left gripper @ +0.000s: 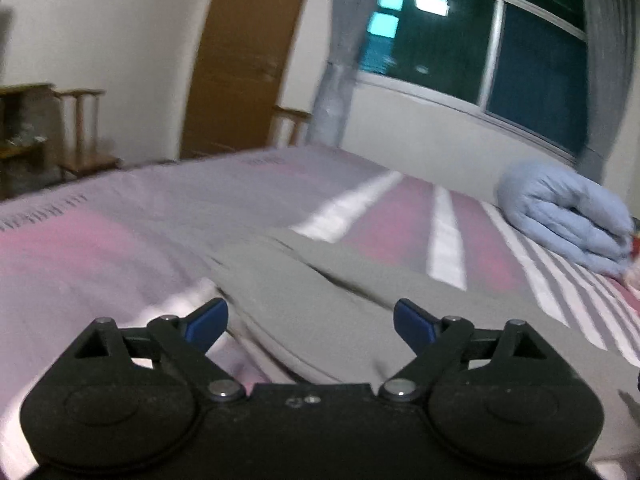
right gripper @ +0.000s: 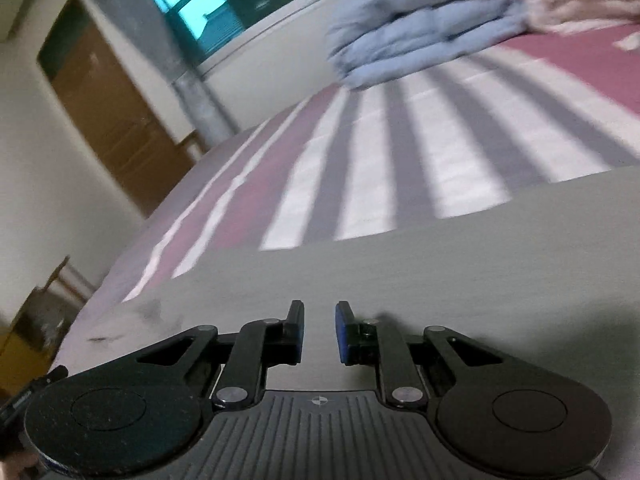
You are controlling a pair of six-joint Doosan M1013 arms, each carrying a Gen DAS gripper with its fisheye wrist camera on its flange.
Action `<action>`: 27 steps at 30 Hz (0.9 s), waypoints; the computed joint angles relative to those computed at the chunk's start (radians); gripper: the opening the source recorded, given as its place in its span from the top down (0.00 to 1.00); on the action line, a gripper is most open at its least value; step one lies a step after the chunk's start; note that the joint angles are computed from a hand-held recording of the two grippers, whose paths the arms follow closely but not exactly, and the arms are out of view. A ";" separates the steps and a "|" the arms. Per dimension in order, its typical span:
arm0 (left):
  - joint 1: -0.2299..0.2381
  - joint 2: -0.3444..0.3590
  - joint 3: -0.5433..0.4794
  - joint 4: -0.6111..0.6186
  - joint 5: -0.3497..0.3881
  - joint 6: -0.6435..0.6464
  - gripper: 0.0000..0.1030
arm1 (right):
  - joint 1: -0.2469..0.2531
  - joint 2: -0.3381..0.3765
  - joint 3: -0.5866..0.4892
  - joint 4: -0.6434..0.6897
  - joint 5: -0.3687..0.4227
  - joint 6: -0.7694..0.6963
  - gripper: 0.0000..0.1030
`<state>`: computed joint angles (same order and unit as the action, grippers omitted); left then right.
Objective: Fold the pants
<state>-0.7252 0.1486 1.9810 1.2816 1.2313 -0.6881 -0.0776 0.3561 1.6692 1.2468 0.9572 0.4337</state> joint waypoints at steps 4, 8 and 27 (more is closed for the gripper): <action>0.076 -0.004 -0.029 0.005 -0.066 0.161 0.19 | 0.070 0.011 -0.015 -0.009 0.016 0.011 0.83; 0.160 0.022 -0.081 -0.088 -0.171 0.290 0.22 | 0.144 0.018 -0.025 0.000 0.040 -0.006 0.83; 0.220 0.030 -0.087 -0.064 -0.228 0.425 0.23 | 0.321 0.111 -0.170 -0.141 -0.041 0.103 0.69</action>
